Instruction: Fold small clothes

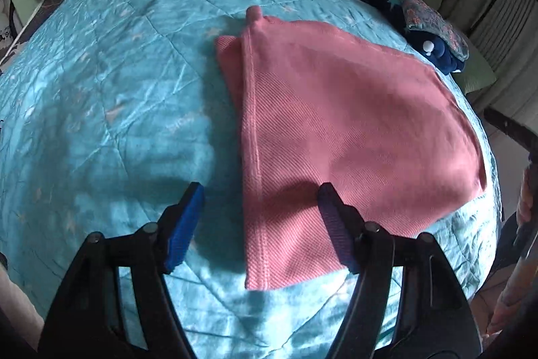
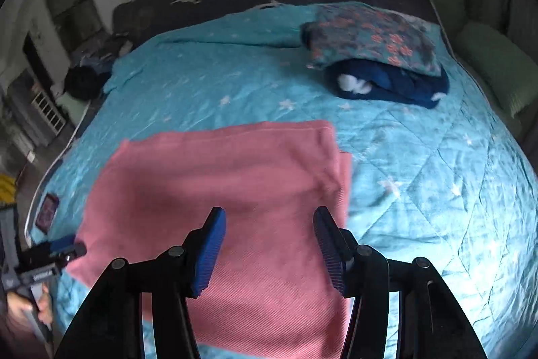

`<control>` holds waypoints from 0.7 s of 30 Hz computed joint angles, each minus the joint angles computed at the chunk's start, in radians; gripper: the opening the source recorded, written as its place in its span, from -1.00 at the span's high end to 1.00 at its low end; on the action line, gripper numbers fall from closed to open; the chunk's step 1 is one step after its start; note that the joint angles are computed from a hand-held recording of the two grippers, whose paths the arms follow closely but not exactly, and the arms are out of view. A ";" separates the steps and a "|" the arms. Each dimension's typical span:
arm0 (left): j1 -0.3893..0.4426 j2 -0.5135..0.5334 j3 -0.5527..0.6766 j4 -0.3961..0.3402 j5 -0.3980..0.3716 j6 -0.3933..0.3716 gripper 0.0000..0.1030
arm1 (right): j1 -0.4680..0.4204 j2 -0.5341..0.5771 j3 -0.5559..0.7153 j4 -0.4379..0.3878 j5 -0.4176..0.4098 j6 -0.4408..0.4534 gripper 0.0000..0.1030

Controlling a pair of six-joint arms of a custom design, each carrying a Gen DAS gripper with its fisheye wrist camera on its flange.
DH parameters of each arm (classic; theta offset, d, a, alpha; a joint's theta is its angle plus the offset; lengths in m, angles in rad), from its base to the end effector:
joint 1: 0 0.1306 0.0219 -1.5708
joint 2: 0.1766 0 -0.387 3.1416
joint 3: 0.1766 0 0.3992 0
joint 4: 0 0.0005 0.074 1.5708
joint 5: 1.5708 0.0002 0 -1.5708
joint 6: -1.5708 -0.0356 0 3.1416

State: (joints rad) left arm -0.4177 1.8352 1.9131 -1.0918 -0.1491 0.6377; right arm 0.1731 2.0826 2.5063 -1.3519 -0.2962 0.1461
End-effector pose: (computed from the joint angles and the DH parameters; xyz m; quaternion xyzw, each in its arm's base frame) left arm 0.5893 -0.2563 0.4188 -0.1256 0.9508 -0.0762 0.2729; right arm 0.6841 0.1297 0.5070 -0.1951 0.9191 0.1442 0.3104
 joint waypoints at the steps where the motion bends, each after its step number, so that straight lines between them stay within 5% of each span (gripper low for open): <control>1: -0.002 -0.002 -0.005 0.002 0.007 0.007 -0.37 | 0.018 -0.044 -0.073 0.018 -0.010 0.055 -0.11; 12: 0.005 -0.064 -0.081 0.036 0.009 0.028 -0.37 | 0.169 -0.245 -0.461 0.137 0.055 0.308 -0.12; 21: 0.050 -0.191 -0.264 0.142 0.018 0.105 -0.37 | 0.307 -0.246 -0.503 0.169 0.116 0.432 -0.12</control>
